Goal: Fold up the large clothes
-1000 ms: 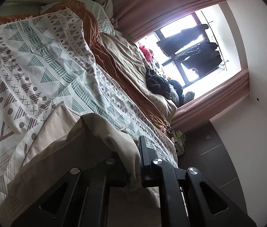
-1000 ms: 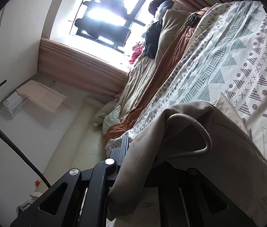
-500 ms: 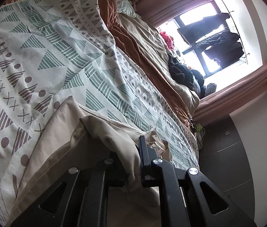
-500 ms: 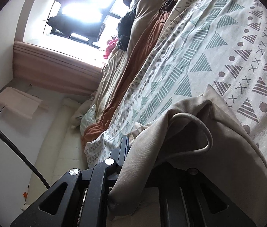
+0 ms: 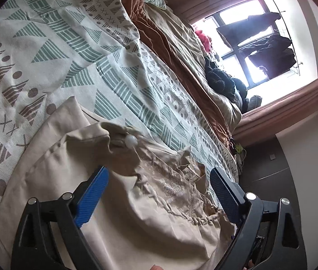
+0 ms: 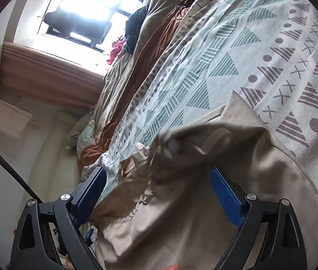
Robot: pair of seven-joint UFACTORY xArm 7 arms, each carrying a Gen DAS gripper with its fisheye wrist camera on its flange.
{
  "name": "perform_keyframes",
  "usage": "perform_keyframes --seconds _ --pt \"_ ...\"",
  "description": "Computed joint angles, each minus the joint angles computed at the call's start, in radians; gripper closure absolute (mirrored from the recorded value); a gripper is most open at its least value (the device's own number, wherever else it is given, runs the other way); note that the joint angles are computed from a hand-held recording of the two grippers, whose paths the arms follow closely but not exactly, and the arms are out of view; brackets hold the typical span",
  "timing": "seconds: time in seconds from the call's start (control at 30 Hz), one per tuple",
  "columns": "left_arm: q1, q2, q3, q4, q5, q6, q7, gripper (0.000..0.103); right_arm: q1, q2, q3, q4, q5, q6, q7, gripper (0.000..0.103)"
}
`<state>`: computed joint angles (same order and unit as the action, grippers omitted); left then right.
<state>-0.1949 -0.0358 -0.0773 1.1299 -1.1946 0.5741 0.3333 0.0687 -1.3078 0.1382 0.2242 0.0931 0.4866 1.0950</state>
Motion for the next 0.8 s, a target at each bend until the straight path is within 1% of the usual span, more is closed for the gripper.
perform_keyframes --seconds 0.17,0.3,0.37,0.4,0.47,0.63,0.8 --pt "-0.002 -0.064 0.008 -0.039 0.055 0.014 -0.053 0.010 0.032 -0.024 0.041 0.055 0.000 0.107 0.022 0.010" --pt "-0.006 -0.148 0.028 -0.099 0.144 0.013 -0.107 0.010 0.048 -0.025 0.070 0.091 -0.005 0.170 0.040 0.010" --pt "-0.006 -0.197 0.037 -0.136 0.205 0.000 -0.157 0.010 0.051 -0.020 0.096 0.120 -0.008 0.208 0.061 0.010" --pt "-0.007 -0.224 0.045 -0.158 0.228 -0.006 -0.177 0.010 0.043 0.000 0.108 0.132 -0.013 0.207 0.073 0.010" --pt "-0.013 -0.274 0.071 -0.198 0.252 -0.005 -0.200 0.010 0.035 0.025 0.139 0.173 -0.024 0.252 0.102 0.010" --pt "-0.011 -0.398 0.128 -0.300 0.327 0.015 -0.254 0.010 0.054 0.125 0.196 0.268 -0.050 0.262 0.134 0.010" --pt "-0.005 -0.511 0.179 -0.407 0.379 0.033 -0.305 0.010 0.072 0.307 0.251 0.383 -0.091 0.246 0.133 0.010"
